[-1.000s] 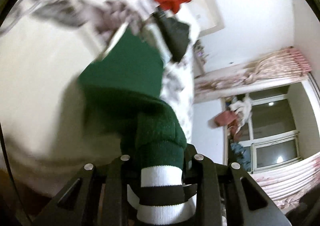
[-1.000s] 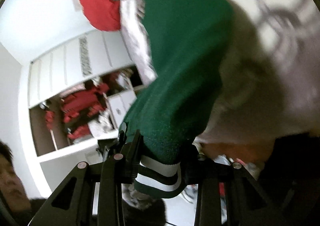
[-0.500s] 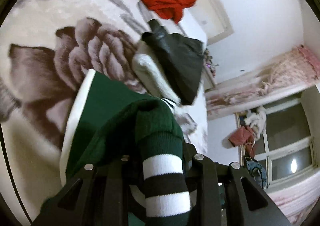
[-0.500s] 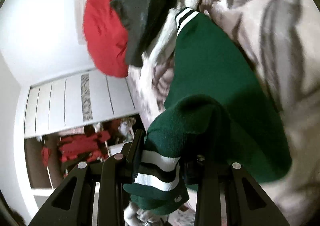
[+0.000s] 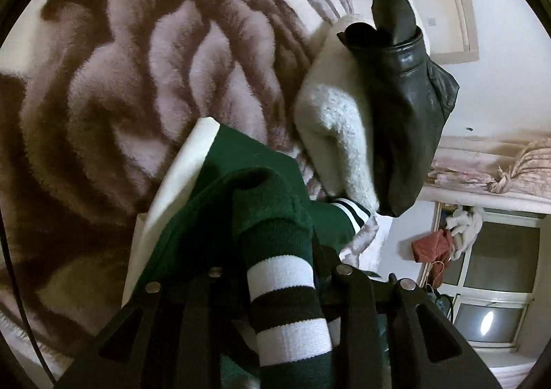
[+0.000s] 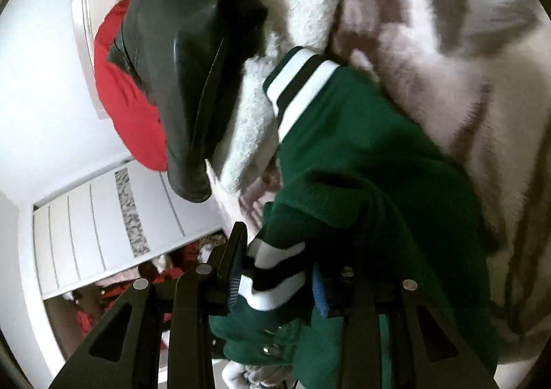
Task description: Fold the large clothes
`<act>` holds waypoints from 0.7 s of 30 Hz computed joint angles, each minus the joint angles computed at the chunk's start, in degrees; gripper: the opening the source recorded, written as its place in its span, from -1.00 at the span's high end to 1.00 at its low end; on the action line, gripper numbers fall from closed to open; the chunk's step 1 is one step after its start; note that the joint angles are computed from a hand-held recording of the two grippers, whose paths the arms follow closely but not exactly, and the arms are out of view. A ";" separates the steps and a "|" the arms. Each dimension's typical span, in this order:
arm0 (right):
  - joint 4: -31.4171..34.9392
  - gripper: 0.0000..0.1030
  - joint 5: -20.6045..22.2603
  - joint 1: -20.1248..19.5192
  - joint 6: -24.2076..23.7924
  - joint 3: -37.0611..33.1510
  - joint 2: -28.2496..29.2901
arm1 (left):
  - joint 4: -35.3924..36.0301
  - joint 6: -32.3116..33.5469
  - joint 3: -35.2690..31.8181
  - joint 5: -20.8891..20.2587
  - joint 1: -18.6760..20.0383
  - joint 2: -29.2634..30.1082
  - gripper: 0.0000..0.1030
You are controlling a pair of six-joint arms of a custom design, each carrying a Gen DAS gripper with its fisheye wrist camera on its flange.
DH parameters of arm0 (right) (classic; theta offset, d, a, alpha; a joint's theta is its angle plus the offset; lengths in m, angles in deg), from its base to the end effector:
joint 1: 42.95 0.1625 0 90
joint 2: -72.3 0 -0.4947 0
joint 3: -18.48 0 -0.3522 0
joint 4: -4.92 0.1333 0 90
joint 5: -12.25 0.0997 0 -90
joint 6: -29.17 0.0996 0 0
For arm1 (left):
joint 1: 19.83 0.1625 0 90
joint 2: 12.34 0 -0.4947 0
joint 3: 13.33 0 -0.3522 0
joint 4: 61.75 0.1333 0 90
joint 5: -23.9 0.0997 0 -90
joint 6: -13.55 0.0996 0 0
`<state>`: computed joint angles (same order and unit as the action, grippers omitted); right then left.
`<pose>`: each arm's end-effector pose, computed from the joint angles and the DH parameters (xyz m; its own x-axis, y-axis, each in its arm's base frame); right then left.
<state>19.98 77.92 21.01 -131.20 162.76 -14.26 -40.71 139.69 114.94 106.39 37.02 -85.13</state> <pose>0.0910 -0.2108 0.2423 -0.6807 0.5619 -0.4701 0.6880 0.7108 -0.1466 -0.0262 -0.3078 0.2256 -0.9288 -0.3528 0.1133 -0.3702 0.8974 -0.2401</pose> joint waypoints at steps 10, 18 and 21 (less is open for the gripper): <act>8.54 -0.42 7.59 11.84 0.83 -8.71 -3.20 | 2.01 -4.35 -0.46 -10.70 -11.28 -1.13 -0.43; 19.64 -0.63 26.11 17.69 -12.93 -13.22 0.99 | 5.53 -16.85 3.93 -20.45 -23.62 -0.18 -0.45; 17.88 -0.65 26.13 13.02 -21.64 -10.35 6.00 | -1.04 -17.91 5.92 -18.91 -23.05 -5.76 -1.00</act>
<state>37.86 104.04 34.03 -152.84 152.41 -8.26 -41.75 121.78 120.86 87.48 13.96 -90.89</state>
